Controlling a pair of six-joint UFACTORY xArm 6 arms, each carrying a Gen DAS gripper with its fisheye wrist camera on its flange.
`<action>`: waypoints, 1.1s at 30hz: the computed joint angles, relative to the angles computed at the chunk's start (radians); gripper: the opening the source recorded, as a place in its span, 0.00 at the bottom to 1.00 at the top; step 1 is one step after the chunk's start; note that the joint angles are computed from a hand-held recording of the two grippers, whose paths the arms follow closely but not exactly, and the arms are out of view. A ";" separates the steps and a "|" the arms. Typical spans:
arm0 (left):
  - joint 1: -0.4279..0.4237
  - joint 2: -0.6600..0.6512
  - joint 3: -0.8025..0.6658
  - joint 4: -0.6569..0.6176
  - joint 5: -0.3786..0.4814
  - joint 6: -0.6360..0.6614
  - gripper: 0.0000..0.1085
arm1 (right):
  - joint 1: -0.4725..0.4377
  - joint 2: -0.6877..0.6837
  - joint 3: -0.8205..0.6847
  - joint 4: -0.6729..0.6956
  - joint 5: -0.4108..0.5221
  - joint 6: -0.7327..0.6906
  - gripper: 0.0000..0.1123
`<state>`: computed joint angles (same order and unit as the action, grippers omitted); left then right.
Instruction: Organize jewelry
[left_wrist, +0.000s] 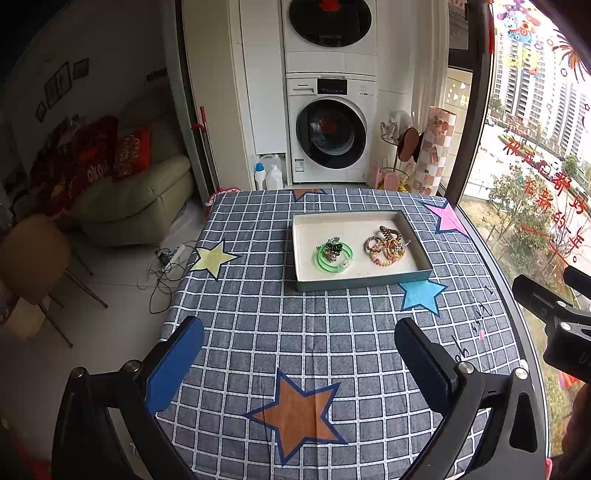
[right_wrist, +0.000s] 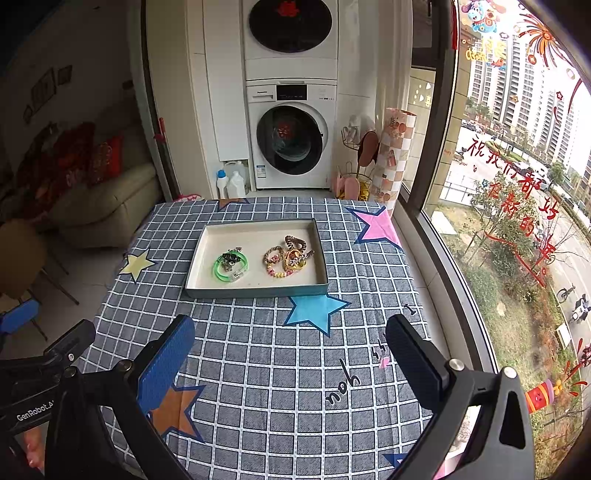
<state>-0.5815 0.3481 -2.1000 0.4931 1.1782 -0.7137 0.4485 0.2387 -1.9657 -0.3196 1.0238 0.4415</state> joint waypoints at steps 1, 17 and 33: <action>0.000 -0.001 0.001 0.000 0.000 -0.002 0.95 | 0.000 -0.001 0.002 0.001 -0.001 -0.002 0.92; 0.000 -0.023 0.035 0.003 -0.010 -0.004 0.95 | 0.002 -0.007 0.013 0.003 -0.007 -0.002 0.92; 0.006 -0.022 0.028 -0.014 -0.011 0.005 0.95 | 0.009 -0.008 0.015 0.007 -0.005 -0.005 0.92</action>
<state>-0.5756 0.3264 -2.0717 0.4793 1.1668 -0.7083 0.4572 0.2311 -1.9508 -0.3125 1.0186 0.4364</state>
